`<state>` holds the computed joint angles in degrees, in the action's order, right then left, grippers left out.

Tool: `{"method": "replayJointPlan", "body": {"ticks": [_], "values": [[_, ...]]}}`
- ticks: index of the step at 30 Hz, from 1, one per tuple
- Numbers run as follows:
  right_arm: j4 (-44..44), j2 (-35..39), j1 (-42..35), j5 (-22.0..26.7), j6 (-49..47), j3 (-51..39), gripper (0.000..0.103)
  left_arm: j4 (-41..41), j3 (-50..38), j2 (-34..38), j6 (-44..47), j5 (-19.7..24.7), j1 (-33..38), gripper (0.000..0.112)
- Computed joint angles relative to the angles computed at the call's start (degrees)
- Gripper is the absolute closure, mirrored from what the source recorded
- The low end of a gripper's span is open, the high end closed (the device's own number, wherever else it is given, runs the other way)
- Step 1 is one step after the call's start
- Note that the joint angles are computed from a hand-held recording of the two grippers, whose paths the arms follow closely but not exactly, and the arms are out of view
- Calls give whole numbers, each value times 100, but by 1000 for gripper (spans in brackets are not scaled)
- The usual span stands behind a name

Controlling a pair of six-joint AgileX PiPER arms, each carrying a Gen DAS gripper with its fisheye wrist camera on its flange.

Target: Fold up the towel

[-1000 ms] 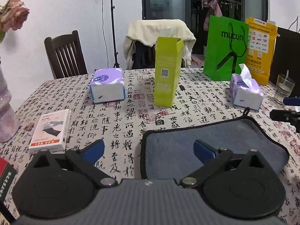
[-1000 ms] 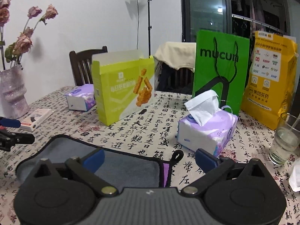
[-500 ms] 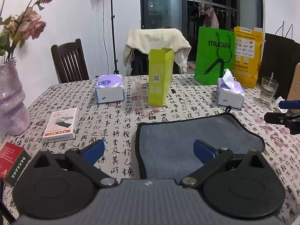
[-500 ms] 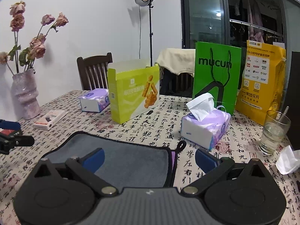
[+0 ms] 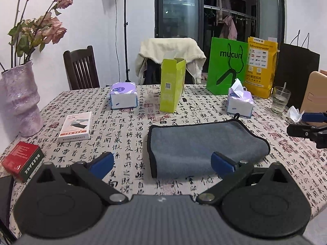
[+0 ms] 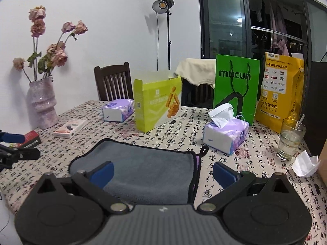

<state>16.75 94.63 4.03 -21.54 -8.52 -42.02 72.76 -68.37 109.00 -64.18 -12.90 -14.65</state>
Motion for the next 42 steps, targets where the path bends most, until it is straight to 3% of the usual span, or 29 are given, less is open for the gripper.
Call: {"method": "replayJointPlan", "body": {"ticks": [13, 22, 35, 42], "values": [[1674, -1043, 980, -565, -1149, 1194, 0, -1412, 1565, -1056, 1572, -647, 329, 9], [3172, -1887, 1957, -1084, -2058, 1957, 0, -1878, 2527, -1784, 2140, -1032, 510, 9], [5522, -2596, 4001, -2364, -3255, 2548, 0, -1844, 3593, -2514, 2338, -1593, 925, 9], [6421, -2595, 5223, -3248, -3331, 2665, 0, -1791, 4004, -2731, 2455, -1883, 1172, 9]]}}
